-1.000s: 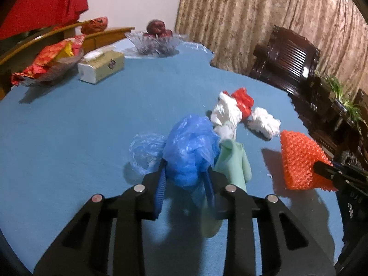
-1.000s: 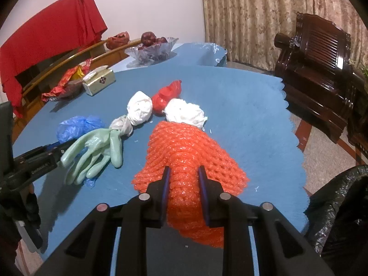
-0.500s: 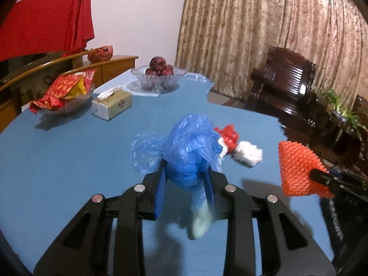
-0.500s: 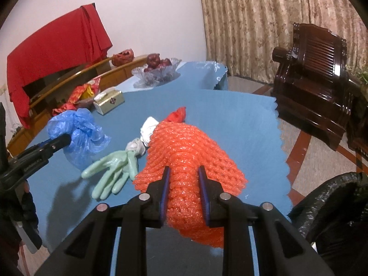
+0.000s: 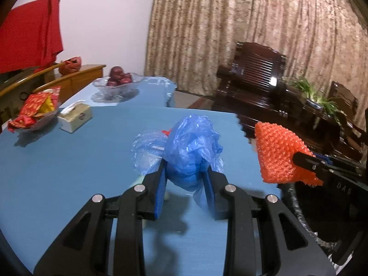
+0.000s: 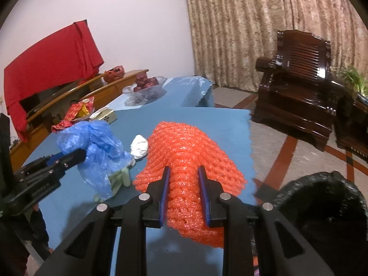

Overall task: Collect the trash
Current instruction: 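Carry the blue bag and orange net in both grippers over the bin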

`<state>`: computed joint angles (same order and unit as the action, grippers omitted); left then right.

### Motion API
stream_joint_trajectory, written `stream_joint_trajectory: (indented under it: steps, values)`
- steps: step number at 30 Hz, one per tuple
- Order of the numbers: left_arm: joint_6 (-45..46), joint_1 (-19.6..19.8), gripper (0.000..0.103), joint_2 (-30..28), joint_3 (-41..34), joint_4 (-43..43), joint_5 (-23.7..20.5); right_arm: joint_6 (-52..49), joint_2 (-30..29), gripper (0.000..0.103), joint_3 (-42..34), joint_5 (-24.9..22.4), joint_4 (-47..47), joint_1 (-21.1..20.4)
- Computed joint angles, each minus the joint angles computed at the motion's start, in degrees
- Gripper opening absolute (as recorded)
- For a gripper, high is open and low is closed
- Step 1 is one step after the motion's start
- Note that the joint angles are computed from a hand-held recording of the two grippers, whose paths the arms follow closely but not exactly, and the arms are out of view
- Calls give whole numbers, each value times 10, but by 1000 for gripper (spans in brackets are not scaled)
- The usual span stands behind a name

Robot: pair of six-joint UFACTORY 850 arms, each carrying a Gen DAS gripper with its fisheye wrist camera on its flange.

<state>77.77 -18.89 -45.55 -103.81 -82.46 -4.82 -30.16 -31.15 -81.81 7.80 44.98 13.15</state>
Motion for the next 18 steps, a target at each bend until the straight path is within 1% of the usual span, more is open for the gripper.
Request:
stream_joint_trajectory:
  steps: [4, 12, 18]
  values:
    - [-27, -14, 29, -6, -6, 33, -13, -16, 28, 24, 35, 16, 23, -9]
    - [1, -46, 29, -17, -16, 21, -43, -25, 81, 24, 110, 51, 53, -35]
    - [4, -72, 29, -32, -34, 30, -65, -51, 123, 24, 167, 80, 94, -53]
